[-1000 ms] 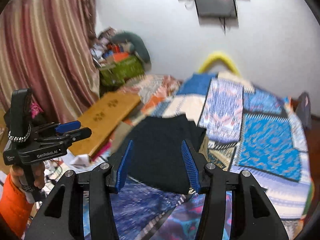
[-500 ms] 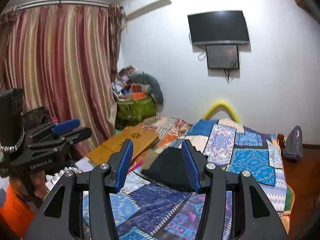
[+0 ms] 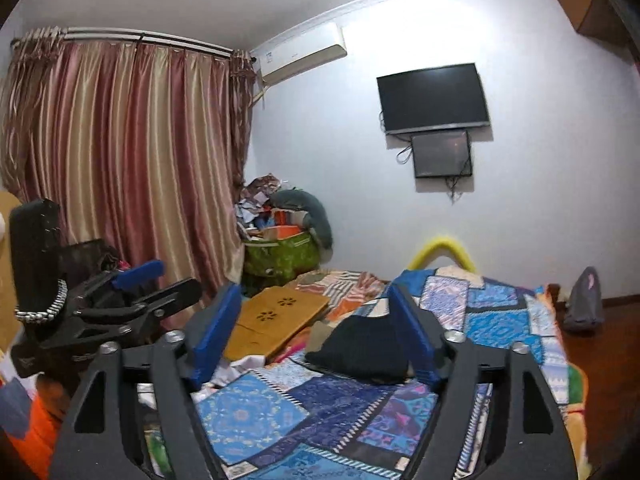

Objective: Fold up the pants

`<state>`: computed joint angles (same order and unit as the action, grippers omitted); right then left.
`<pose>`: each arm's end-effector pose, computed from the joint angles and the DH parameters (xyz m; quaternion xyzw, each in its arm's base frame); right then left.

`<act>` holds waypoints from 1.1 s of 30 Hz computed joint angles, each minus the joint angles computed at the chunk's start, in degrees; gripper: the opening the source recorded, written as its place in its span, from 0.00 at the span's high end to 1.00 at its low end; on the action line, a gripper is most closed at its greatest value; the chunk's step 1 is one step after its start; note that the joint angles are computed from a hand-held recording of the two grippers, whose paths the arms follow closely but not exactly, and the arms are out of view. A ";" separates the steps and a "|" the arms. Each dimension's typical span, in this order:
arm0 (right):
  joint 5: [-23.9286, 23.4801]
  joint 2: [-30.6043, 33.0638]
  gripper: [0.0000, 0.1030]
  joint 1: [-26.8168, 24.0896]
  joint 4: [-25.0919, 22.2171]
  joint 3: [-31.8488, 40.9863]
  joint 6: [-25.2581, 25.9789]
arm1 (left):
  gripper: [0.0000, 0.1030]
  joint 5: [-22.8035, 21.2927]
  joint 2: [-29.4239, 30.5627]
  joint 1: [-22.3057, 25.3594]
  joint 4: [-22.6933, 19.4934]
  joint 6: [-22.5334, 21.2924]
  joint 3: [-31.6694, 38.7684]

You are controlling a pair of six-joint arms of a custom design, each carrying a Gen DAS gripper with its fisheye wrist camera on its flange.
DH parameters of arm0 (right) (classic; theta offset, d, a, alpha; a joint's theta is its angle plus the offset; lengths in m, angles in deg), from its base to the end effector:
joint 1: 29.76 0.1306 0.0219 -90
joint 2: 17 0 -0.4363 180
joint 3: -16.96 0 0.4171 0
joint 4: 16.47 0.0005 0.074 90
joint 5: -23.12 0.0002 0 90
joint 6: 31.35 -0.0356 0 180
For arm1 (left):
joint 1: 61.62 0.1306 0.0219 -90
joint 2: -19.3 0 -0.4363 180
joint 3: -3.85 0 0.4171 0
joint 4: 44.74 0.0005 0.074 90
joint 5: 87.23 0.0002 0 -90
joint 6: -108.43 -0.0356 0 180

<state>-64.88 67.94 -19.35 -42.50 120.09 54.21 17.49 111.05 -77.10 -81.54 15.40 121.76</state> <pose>0.4805 0.0865 0.6803 -0.0278 0.7533 0.0719 0.6532 0.4949 -0.1470 0.7304 0.2035 0.7402 -0.1667 0.6188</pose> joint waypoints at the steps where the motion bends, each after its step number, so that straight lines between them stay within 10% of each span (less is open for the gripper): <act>1: 0.70 -0.09 0.19 0.25 0.05 -0.02 0.05 | 0.01 -0.22 -0.45 0.06 0.69 0.14 -0.64; 6: 3.07 -0.87 0.00 0.92 0.81 -1.05 -0.70 | 0.01 0.40 -1.10 0.60 0.81 0.57 -1.37; 33: 5.53 -1.95 0.00 2.53 -0.27 -2.06 0.30 | 0.00 0.93 -0.88 0.19 0.48 0.84 -2.20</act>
